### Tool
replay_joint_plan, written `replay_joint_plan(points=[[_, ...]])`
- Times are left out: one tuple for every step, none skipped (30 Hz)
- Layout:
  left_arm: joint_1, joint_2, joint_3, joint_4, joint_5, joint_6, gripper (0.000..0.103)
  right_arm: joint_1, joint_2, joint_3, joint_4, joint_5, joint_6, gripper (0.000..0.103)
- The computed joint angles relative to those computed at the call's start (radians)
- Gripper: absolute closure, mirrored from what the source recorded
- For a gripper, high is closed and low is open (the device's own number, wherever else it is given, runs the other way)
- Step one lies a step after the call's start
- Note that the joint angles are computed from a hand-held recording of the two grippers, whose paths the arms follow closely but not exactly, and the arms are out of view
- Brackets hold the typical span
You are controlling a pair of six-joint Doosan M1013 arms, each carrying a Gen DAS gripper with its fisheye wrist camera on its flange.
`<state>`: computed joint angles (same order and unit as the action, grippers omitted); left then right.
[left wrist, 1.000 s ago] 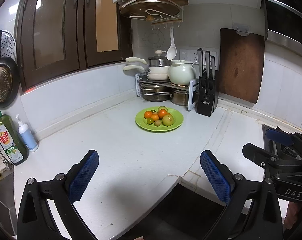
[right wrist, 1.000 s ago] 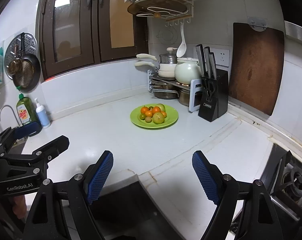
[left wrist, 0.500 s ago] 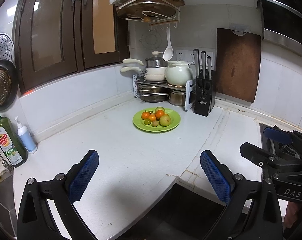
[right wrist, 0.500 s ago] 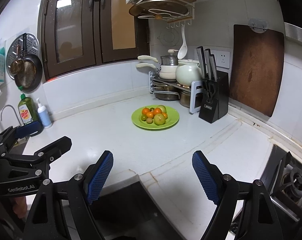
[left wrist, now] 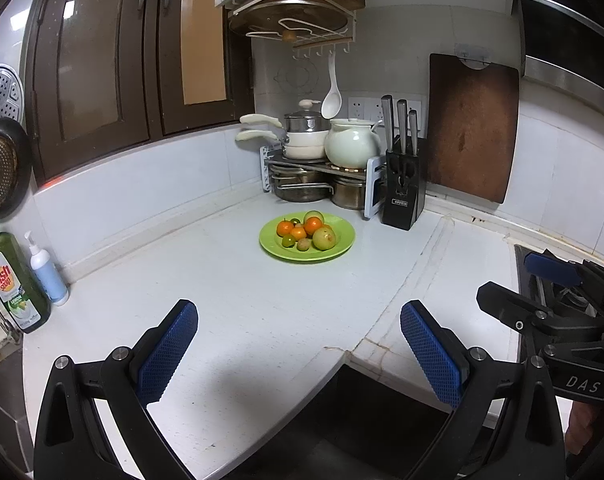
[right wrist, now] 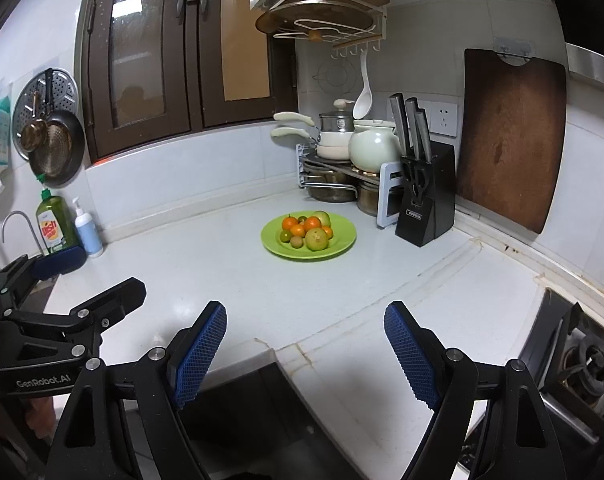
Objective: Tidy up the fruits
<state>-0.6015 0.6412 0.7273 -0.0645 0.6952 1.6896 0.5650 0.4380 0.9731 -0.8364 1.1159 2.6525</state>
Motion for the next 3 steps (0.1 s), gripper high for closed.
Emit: replay_joint_plan(points=[[-0.001,0.001,-0.001,0.005,0.001,-0.004,0.000,0.000,0.000,0.000,0.002,0.001,-0.001,0.021],[-0.002,0.001,-0.002,0.008,0.002,-0.006,0.000,-0.001,-0.001,0.000,0.004,0.000,0.000,0.021],[-0.001,0.002,-0.004,0.004,0.004,-0.003,0.000,-0.001,-0.002,0.001,0.006,-0.001,0.001,0.021]])
